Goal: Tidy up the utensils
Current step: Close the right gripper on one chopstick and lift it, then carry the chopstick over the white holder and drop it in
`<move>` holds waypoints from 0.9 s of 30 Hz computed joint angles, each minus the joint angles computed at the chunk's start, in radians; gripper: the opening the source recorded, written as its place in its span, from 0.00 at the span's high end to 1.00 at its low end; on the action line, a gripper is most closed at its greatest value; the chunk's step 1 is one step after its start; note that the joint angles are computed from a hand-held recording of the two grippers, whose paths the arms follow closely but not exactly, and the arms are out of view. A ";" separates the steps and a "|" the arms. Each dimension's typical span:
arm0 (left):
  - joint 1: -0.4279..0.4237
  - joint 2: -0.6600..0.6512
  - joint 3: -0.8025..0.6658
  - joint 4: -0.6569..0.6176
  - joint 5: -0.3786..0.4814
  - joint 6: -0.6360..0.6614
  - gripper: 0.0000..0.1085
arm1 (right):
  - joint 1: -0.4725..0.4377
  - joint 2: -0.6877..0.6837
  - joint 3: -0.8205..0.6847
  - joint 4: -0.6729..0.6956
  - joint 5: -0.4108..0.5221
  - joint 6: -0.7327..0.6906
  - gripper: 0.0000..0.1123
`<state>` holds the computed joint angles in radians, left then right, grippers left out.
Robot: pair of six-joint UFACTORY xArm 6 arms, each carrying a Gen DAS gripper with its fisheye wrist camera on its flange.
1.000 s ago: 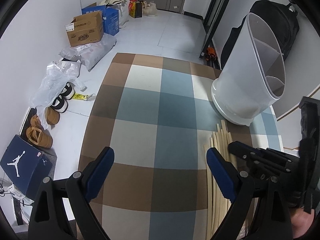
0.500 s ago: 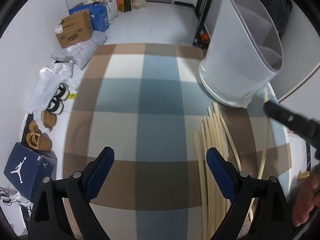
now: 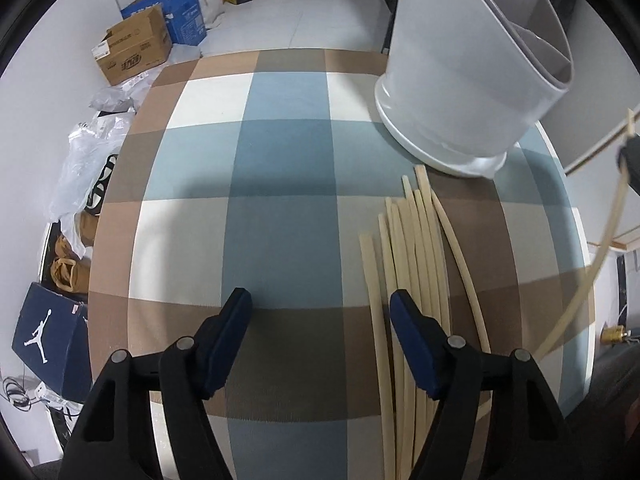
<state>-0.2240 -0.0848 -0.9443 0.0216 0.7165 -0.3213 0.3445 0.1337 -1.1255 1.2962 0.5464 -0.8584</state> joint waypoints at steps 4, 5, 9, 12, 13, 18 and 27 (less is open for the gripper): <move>-0.004 0.024 -0.029 -0.003 -0.001 -0.008 0.49 | -0.024 -0.029 0.021 0.015 0.025 -0.016 0.97; -0.004 0.026 -0.031 -0.007 -0.001 -0.012 0.52 | -0.026 -0.030 0.019 0.017 0.027 -0.014 0.97; -0.008 0.033 -0.030 0.018 -0.011 -0.033 0.58 | -0.039 -0.040 0.026 0.047 0.040 -0.035 0.97; -0.022 0.040 -0.038 0.086 -0.001 -0.048 0.58 | -0.048 -0.050 0.034 0.059 0.052 -0.045 0.97; -0.025 0.041 -0.040 0.104 0.000 -0.051 0.58 | -0.050 -0.051 0.035 0.060 0.055 -0.046 0.97; -0.009 0.073 -0.079 0.078 0.011 -0.046 0.58 | -0.049 -0.054 0.035 0.062 0.053 -0.055 0.97; 0.005 0.063 -0.071 -0.021 -0.032 0.027 0.98 | -0.038 -0.075 0.054 0.081 0.015 -0.103 0.97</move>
